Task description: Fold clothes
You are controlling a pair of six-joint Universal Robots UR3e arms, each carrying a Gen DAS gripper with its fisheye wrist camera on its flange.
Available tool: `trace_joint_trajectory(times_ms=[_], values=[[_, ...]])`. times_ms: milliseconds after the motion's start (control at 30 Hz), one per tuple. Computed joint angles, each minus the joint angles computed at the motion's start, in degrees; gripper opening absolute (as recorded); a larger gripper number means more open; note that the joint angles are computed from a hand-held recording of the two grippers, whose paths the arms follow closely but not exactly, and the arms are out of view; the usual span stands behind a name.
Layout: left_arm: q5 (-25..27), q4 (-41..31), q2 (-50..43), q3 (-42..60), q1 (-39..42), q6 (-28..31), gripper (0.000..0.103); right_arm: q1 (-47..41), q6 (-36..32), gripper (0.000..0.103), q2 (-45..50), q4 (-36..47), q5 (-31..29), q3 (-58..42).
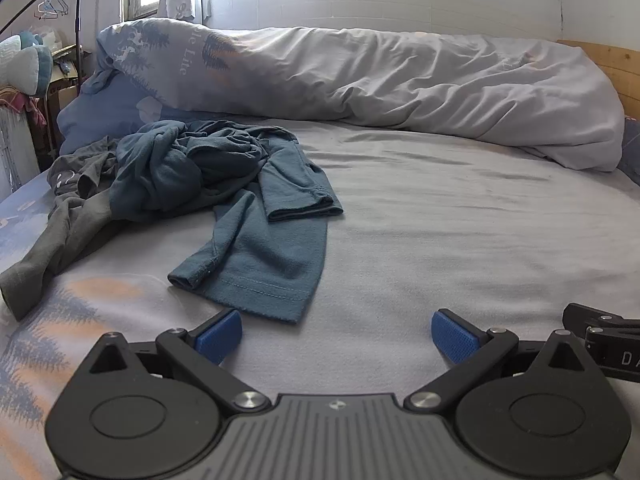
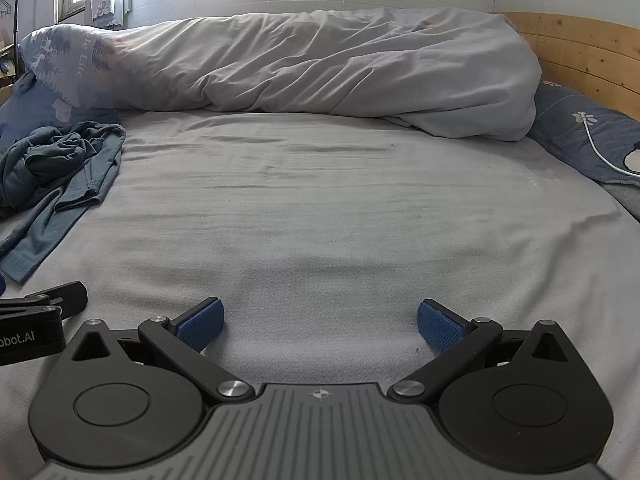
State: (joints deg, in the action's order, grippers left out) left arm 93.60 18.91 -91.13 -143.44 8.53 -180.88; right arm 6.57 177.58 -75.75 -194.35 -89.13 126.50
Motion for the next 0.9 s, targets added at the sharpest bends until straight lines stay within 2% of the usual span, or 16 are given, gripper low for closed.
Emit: trace_joint_trajectory(times_ms=[567,900], values=[[-1.2,0.3,0.6,-0.7,1.0,0.2,0.103,-1.1,-0.7,0.103,0.1,-0.1,1.1,0.1],[0.0,0.4,-0.1,-0.2,-0.2,-0.6,0.103,-1.4,-1.0,0.103,0.1,-0.1,1.5,0.1]])
